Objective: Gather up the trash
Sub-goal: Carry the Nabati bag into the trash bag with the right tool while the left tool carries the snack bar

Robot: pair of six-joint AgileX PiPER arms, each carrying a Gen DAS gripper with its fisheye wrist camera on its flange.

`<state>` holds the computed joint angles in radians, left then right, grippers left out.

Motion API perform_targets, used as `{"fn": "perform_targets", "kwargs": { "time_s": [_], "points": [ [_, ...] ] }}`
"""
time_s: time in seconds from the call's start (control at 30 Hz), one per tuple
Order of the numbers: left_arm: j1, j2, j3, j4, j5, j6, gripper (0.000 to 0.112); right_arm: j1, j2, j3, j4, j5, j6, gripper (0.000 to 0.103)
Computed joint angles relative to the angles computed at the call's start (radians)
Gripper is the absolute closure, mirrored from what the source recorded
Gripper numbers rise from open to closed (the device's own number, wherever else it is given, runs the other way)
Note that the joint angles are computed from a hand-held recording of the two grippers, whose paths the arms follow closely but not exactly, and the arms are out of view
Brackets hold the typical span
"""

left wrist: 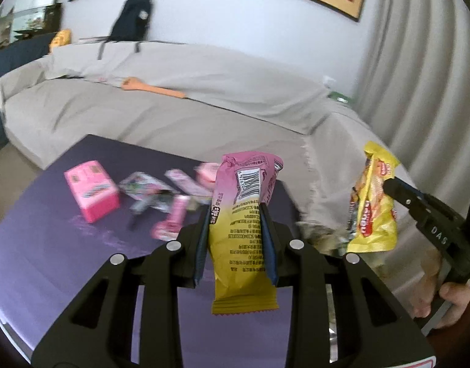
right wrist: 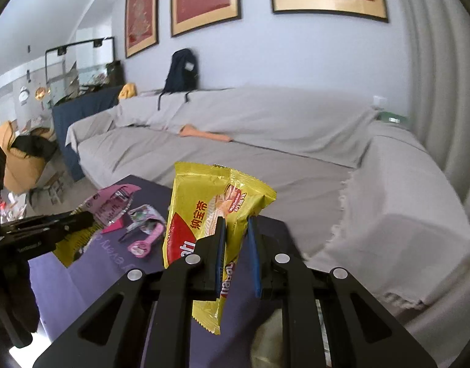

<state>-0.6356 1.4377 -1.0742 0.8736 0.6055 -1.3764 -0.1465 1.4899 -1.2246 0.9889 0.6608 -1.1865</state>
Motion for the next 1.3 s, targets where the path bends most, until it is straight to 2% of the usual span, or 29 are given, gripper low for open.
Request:
{"fn": "perform_targets", "kwargs": {
  "time_s": [0.3,0.4,0.5,0.67,0.77,1.1,1.3],
  "points": [
    [-0.202,0.208,-0.191,0.069,0.038,-0.121,0.083,-0.343,0.023,0.017,0.136,0.199,-0.196,0.088],
    [-0.236,0.274,-0.254,0.021,0.03,-0.084,0.083,-0.416,0.062,0.011,0.144,0.224,-0.244,0.088],
    [-0.264,0.327,-0.313,-0.016,0.044,-0.035,0.083,-0.453,0.11,0.014,0.139,0.21,-0.293,0.088],
    [-0.268,0.369,-0.353,-0.066,0.037,0.008,0.083,-0.46,0.222,0.003,0.107,0.17,-0.303,0.088],
    [-0.259,0.381,-0.349,-0.086,0.026,0.018,0.083,-0.424,0.275,0.006,0.088,0.12,-0.302,0.088],
    [-0.194,0.382,-0.268,-0.148,-0.065,0.018,0.083,-0.268,0.392,0.009,-0.001,0.04,-0.234,0.088],
    [-0.162,0.381,-0.227,-0.16,-0.109,0.005,0.083,-0.178,0.486,-0.04,-0.231,-0.065,-0.045,0.088]
  ]
}}
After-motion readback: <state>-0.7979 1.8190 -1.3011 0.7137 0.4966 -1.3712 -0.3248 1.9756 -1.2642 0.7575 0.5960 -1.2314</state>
